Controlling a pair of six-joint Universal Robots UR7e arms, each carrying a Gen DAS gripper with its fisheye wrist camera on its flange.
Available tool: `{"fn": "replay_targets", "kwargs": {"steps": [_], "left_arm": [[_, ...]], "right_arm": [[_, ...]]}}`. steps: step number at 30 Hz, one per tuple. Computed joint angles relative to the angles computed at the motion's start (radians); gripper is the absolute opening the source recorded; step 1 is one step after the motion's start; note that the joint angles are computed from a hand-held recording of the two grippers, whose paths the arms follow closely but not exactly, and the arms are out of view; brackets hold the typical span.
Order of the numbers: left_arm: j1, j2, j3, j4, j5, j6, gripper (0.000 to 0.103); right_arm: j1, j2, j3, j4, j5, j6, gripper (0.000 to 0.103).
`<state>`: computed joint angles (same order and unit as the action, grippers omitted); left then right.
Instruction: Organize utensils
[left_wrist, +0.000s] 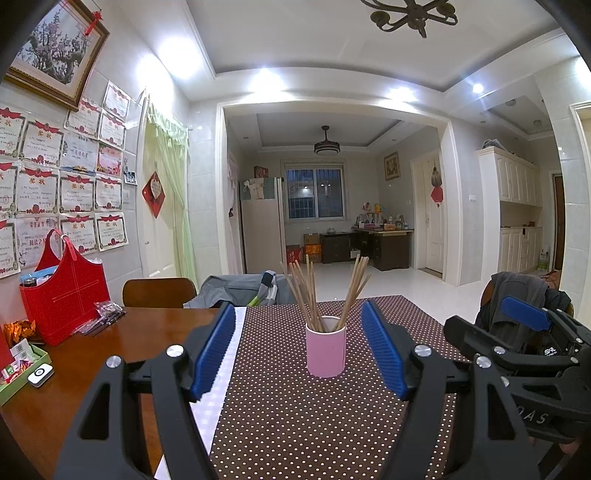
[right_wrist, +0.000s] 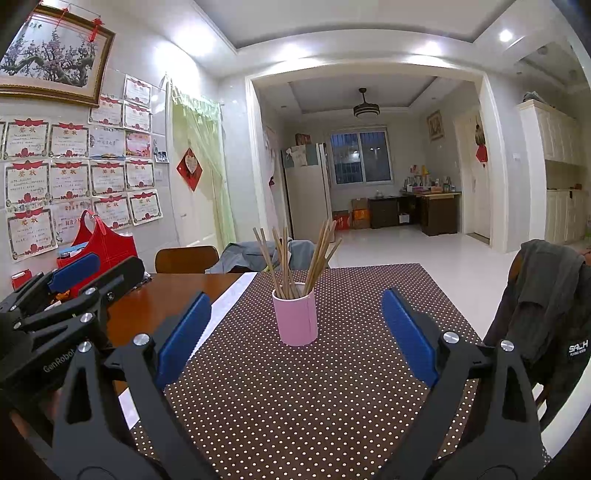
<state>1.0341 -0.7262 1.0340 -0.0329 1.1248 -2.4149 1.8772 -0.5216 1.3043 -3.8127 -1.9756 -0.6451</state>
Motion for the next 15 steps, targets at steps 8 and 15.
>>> {"fn": "replay_targets", "kwargs": {"steps": [8, 15], "left_arm": [[0.002, -0.001, 0.002, 0.0, 0.0, 0.002, 0.07], [0.006, 0.007, -0.008, 0.01, -0.001, 0.008, 0.07]], "right_arm": [[0.011, 0.005, 0.014, -0.014, -0.015, 0.006, 0.092], [0.049, 0.026, 0.073, -0.079, -0.06, 0.025, 0.092]]}}
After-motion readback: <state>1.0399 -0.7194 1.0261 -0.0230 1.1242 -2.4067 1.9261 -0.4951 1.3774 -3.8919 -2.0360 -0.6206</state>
